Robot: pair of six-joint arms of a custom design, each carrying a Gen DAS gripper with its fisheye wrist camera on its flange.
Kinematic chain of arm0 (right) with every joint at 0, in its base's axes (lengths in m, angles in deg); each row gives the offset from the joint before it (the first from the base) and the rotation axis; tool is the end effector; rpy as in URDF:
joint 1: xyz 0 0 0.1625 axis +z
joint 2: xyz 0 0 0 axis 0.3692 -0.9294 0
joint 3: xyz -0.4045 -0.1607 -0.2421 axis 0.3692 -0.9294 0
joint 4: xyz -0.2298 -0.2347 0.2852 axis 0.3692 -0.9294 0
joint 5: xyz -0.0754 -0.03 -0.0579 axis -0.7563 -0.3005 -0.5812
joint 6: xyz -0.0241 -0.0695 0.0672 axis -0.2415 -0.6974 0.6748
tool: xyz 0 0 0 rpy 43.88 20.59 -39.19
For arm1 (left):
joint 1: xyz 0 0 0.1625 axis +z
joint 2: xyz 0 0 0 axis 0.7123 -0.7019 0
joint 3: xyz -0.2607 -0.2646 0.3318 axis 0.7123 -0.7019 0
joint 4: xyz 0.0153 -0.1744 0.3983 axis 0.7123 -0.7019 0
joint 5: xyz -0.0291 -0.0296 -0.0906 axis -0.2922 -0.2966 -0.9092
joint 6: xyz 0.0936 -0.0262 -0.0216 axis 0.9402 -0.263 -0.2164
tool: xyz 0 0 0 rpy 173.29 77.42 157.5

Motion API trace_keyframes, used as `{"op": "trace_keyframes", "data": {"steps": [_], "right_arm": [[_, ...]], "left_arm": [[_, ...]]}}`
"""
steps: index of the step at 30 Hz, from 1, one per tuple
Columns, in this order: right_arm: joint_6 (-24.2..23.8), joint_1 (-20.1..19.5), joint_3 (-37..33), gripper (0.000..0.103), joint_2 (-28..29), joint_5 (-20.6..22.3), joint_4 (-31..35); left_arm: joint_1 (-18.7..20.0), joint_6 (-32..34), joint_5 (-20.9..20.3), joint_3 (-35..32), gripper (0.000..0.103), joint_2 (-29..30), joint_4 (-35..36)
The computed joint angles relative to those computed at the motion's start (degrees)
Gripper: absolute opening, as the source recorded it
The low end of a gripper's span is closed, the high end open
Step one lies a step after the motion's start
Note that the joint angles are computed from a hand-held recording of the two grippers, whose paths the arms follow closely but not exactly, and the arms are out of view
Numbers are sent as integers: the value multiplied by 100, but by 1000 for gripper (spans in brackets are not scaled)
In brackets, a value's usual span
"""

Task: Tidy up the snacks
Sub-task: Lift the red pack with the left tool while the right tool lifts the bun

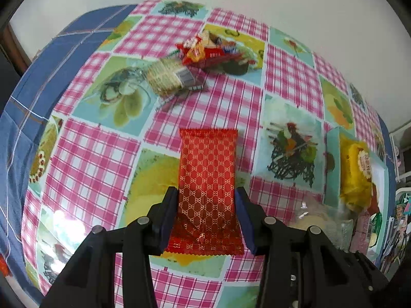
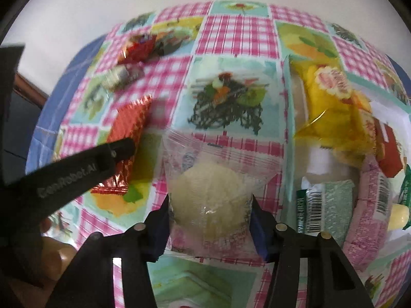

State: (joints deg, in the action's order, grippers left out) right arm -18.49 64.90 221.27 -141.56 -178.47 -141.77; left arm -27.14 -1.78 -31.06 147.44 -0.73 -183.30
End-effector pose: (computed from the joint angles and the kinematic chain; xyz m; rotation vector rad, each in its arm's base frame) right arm 0.0635 -0.2749 0.3476 -0.0517 -2.4933 0.5054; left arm -0.4525 -0.3386 -0.0216 0.2179 2.4855 -0.3610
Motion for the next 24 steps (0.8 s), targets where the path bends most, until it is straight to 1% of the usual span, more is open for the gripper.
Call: {"op": "trace_keyframes", "data": {"steps": [2,4,9,12,14,15,16,21,24], "right_arm": [[-12,124,-44,57,-89,-44,-12],[31,302,-62,57,-139,-145,-31],[132,538,-132,57,-181,-280,35],[112,462,-130,57,-224,-269,135],[115,401,-119,57,-151,-268,115],[103,356,-97,57,-133,-255,88],[99,315,-96,57,-126,-243,104],[80,125,-86,57,-120,-194,146],[74,104,-90,57,-131,-176,128]], "left_arm": [[-47,-22,101,-5,47,-39,4],[-105,-41,219,-25,36,-79,37],[-209,20,383,-71,36,-111,49],[-150,6,243,-55,36,-61,-66],[-70,-59,142,-62,41,4,-51],[-50,-104,91,-55,51,28,-22],[2,-138,23,-59,55,70,-29],[141,-229,-117,4,55,239,-375],[184,-143,-129,-87,56,385,-359]]}}
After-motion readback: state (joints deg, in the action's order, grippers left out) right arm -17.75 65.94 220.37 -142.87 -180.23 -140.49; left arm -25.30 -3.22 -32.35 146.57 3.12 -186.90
